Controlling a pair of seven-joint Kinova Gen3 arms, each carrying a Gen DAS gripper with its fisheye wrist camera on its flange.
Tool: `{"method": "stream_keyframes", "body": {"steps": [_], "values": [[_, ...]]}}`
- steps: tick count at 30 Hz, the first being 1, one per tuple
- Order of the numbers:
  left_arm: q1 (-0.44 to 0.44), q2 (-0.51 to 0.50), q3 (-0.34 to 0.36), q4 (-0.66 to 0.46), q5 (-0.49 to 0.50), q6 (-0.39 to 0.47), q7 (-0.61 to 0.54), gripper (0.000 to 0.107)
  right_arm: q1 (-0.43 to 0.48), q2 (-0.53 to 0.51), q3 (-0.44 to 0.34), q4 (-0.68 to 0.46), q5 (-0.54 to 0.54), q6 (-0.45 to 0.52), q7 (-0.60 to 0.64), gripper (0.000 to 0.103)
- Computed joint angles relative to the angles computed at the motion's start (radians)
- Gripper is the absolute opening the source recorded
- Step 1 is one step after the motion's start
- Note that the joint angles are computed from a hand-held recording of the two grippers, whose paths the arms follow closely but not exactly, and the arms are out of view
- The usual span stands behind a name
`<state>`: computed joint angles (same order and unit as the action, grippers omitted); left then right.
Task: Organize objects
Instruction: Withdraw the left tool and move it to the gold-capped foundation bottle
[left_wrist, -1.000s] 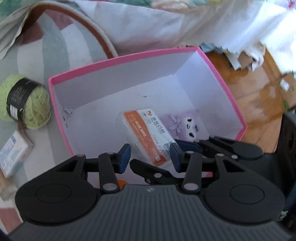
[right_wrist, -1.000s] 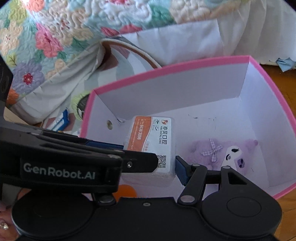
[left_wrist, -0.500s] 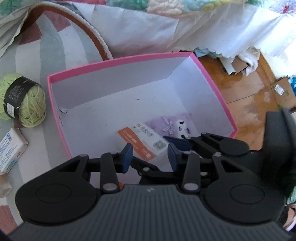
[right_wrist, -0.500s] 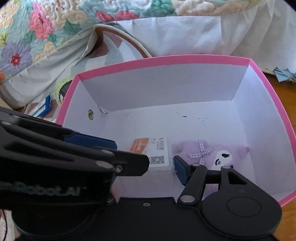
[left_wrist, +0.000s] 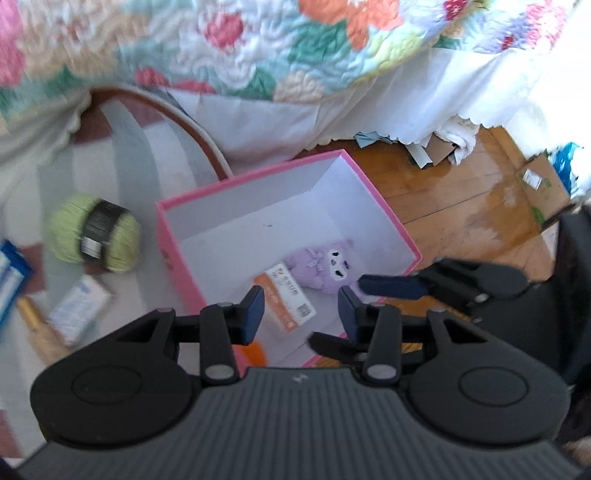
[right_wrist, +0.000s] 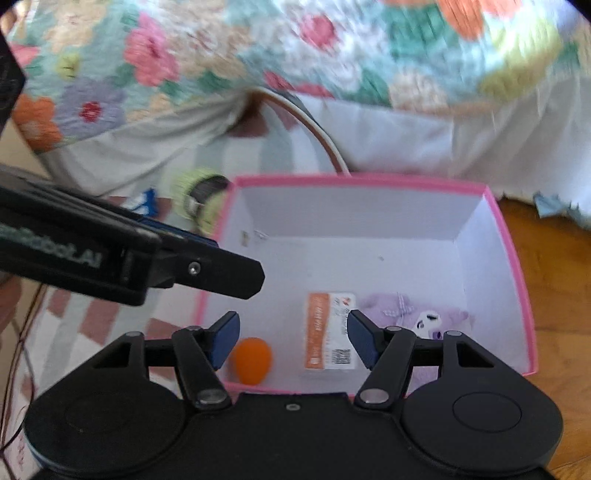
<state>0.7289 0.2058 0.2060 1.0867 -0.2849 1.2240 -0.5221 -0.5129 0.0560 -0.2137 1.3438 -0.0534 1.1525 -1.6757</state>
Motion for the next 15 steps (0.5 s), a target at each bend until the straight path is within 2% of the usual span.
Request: {"method": "stream_keyframes", "body": {"steps": [4, 9, 15], "values": [[0.017, -0.046, 0.010, -0.045, -0.031, 0.098, -0.017, 0.044, -0.031, -0.014, -0.024, -0.102, 0.016, 0.081, 0.063, 0.070], [0.025, -0.105, 0.038, -0.084, -0.096, 0.208, -0.010, 0.049, -0.088, -0.012, -0.055, -0.216, 0.035, 0.146, 0.110, 0.076], [-0.034, -0.207, 0.077, -0.002, -0.118, 0.248, 0.031, 0.055, -0.171, 0.034, -0.082, -0.321, 0.055, 0.171, 0.179, 0.081]]}}
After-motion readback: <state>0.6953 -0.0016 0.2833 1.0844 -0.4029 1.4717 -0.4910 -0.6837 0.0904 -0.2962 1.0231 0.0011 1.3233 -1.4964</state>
